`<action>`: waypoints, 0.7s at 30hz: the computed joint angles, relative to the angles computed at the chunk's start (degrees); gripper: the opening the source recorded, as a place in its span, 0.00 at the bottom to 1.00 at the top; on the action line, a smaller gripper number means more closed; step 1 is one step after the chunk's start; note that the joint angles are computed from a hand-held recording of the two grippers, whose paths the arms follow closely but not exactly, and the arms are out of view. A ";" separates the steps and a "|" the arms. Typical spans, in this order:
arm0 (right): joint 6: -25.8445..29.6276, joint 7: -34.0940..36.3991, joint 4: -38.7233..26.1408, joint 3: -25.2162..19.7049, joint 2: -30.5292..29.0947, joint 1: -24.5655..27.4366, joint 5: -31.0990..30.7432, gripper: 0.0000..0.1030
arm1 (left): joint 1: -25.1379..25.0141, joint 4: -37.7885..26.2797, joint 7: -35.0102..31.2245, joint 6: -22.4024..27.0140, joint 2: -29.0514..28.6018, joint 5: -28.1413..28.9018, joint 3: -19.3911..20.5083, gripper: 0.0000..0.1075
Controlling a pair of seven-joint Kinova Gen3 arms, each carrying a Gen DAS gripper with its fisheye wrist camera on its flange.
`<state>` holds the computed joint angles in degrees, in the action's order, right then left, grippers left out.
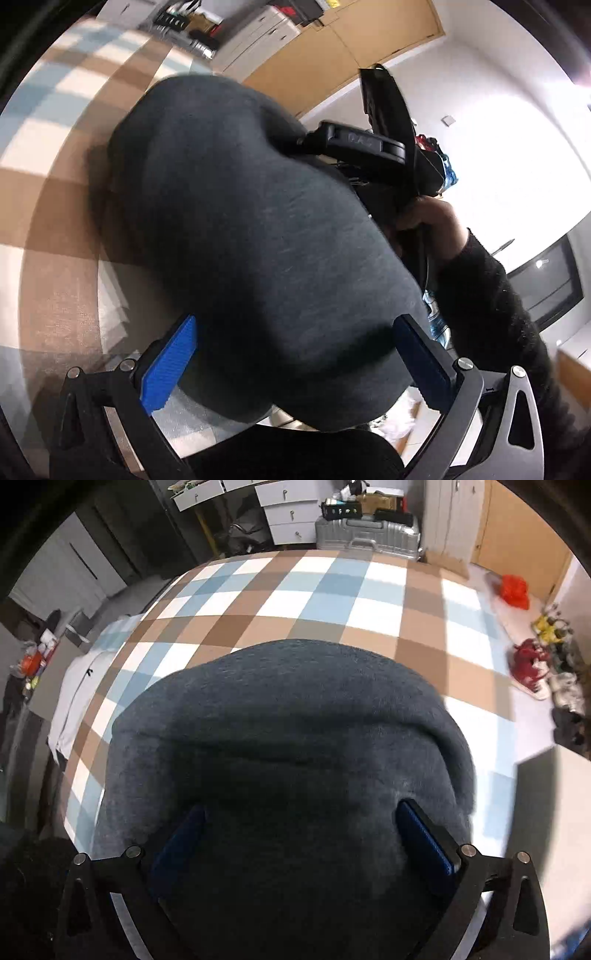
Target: Fold large clothes
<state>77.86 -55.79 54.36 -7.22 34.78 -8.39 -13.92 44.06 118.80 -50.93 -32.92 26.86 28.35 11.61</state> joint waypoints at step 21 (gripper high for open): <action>19.78 -4.70 -11.17 -5.02 15.47 21.00 -23.43 1.00 | -18.13 8.88 35.18 -24.45 8.43 -31.94 6.85 0.95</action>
<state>97.64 -60.49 43.19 -12.24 50.25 12.61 -37.35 25.93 127.68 -15.74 -57.36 35.29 -3.59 18.47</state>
